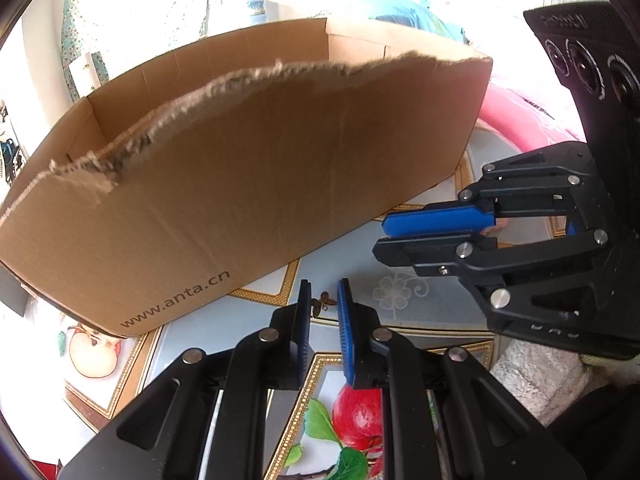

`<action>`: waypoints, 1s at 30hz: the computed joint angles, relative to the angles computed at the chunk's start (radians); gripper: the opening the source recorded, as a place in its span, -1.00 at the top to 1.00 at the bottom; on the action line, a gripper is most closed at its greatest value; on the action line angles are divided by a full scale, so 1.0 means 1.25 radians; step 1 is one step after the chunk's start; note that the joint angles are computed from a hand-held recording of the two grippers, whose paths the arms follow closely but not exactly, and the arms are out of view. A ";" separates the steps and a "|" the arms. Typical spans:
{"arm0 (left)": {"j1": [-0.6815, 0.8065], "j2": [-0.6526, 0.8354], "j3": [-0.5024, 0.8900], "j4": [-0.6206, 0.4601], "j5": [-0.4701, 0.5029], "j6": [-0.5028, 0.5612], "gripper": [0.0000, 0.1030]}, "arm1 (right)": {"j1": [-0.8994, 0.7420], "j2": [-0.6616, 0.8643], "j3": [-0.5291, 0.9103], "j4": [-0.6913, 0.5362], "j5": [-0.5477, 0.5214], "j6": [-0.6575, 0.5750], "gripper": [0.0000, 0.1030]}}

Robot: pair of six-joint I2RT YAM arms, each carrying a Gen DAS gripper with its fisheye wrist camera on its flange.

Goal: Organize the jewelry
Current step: 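Carry the gold ring over the box and open the right gripper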

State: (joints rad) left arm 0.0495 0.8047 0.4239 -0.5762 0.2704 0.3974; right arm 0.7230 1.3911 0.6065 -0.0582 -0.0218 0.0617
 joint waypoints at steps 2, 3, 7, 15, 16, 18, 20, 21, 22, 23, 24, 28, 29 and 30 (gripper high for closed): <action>0.020 -0.017 0.016 -0.033 0.029 0.016 0.76 | -0.010 -0.033 -0.008 -0.012 -0.015 0.003 0.81; 0.033 -0.024 0.022 -0.047 0.044 0.026 0.76 | -0.013 -0.050 -0.010 -0.020 -0.019 0.003 0.81; 0.112 -0.041 0.084 -0.140 0.151 0.082 0.76 | -0.039 -0.114 -0.033 -0.030 -0.053 -0.007 0.81; 0.323 0.033 0.282 -0.317 0.412 0.216 0.76 | -0.113 -0.274 -0.013 -0.086 -0.162 -0.010 0.81; 0.331 0.044 0.303 -0.314 0.423 0.210 0.76 | -0.117 -0.278 -0.008 -0.082 -0.168 -0.006 0.81; 0.327 0.060 0.328 -0.295 0.413 0.192 0.76 | -0.133 -0.262 0.005 -0.060 -0.175 0.000 0.80; 0.297 0.082 0.341 -0.234 0.350 0.151 0.76 | -0.123 -0.192 0.064 -0.045 -0.151 0.011 0.80; 0.275 0.102 0.345 -0.205 0.305 0.130 0.75 | -0.128 -0.169 0.081 -0.046 -0.143 0.008 0.80; 0.258 0.114 0.345 -0.188 0.270 0.114 0.75 | -0.125 -0.147 0.116 -0.071 -0.131 0.007 0.80; 0.244 0.142 0.353 -0.169 0.239 0.101 0.75 | -0.132 -0.113 0.142 -0.078 -0.123 0.005 0.80; 0.234 0.171 0.359 -0.155 0.213 0.091 0.75 | -0.141 -0.080 0.176 -0.100 -0.124 0.006 0.80; 0.202 0.293 0.387 -0.088 0.130 0.060 0.76 | -0.164 0.071 0.289 -0.150 -0.146 0.013 0.80; 0.201 0.310 0.391 -0.084 0.124 0.058 0.75 | -0.167 0.103 0.314 -0.160 -0.141 0.015 0.80; 0.197 0.332 0.398 -0.077 0.114 0.051 0.75 | -0.166 0.119 0.338 -0.180 -0.138 0.018 0.80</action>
